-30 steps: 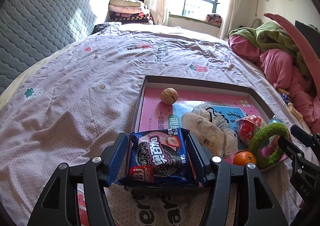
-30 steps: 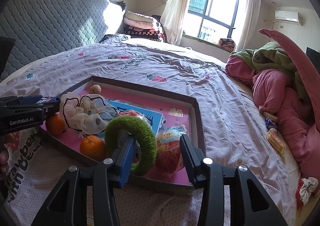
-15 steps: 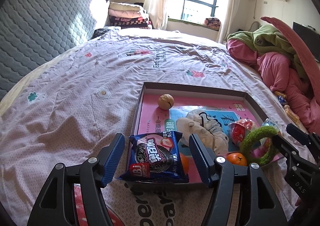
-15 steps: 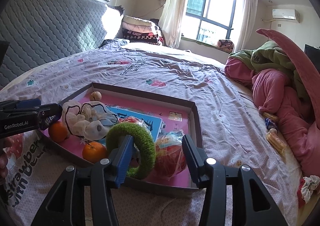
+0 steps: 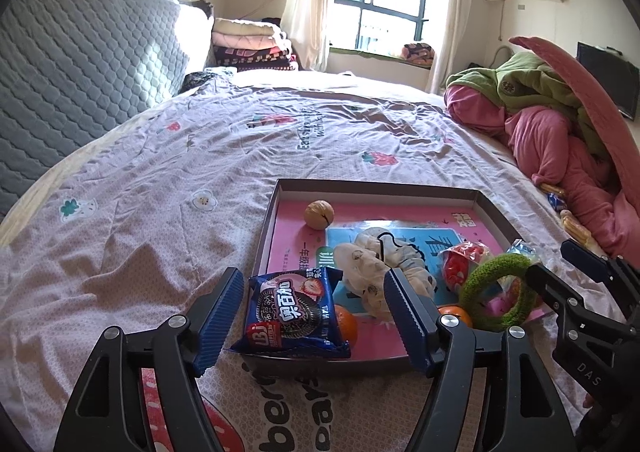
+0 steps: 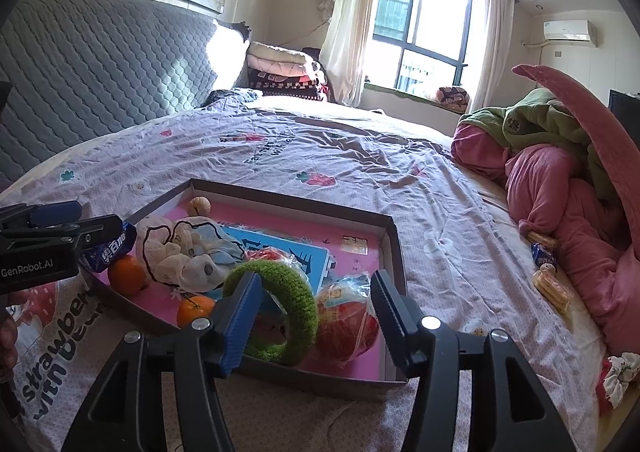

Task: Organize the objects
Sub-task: 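Lower the cookie packet into the box and open the left gripper, then withdraw both open grippers up and away from the box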

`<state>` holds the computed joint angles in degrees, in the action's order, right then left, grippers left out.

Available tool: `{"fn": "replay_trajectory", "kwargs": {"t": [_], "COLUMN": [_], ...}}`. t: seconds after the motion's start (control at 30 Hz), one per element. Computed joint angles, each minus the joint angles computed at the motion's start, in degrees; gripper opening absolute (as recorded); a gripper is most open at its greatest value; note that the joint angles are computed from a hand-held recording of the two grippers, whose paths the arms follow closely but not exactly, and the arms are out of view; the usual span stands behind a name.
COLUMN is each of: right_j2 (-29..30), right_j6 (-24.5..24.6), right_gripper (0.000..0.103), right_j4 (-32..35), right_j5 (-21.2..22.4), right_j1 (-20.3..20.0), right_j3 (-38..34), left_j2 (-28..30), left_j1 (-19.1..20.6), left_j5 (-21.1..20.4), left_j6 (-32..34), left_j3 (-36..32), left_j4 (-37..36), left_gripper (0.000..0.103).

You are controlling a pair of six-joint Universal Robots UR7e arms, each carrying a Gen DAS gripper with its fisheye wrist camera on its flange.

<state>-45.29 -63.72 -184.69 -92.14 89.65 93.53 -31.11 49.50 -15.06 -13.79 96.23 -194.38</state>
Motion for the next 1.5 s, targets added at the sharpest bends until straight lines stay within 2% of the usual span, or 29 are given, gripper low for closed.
{"fn": "replay_trajectory", "kwargs": {"t": [0.4,0.57,0.9,1.03,1.27,1.4,1.5], "right_j2": [-0.83,-1.34,-2.40,-3.47,-5.51,-6.46,-7.20], "right_j6": [0.10,0.21,1.14,1.28,2.05,2.50,2.85], "right_gripper": [0.062,0.066,0.075,0.079,0.085,0.086,0.086], "right_j4": [-0.99,-1.86,-3.49,-4.03,-3.21,-3.63,-3.77], "right_j5": [2.20,3.31,6.51,8.50,9.43,9.79,10.14], "right_j1": [-0.06,-0.18,-0.44,-0.61,-1.07,-1.50,-1.94], "right_j3": [1.20,1.89,3.16,4.55,6.93,8.23,9.14], "left_j2": [3.00,3.72,3.53,2.17,2.65,2.17,0.87], "left_j1": [-2.23,-3.05,-3.96,-4.32,-5.55,-6.14,-6.50], "left_j5": [3.59,5.26,5.93,5.75,7.16,8.80,9.25], "left_j6": [7.72,8.79,10.12,4.83,3.88,-2.19,-9.66], "left_j3": [-2.08,-2.55,-1.95,0.23,1.35,2.66,4.37], "left_j4": [-6.30,-6.09,-9.69,-6.48,-7.53,-2.39,4.41], "left_gripper": [0.075,0.076,0.078,0.078,0.078,0.078,0.078]}}
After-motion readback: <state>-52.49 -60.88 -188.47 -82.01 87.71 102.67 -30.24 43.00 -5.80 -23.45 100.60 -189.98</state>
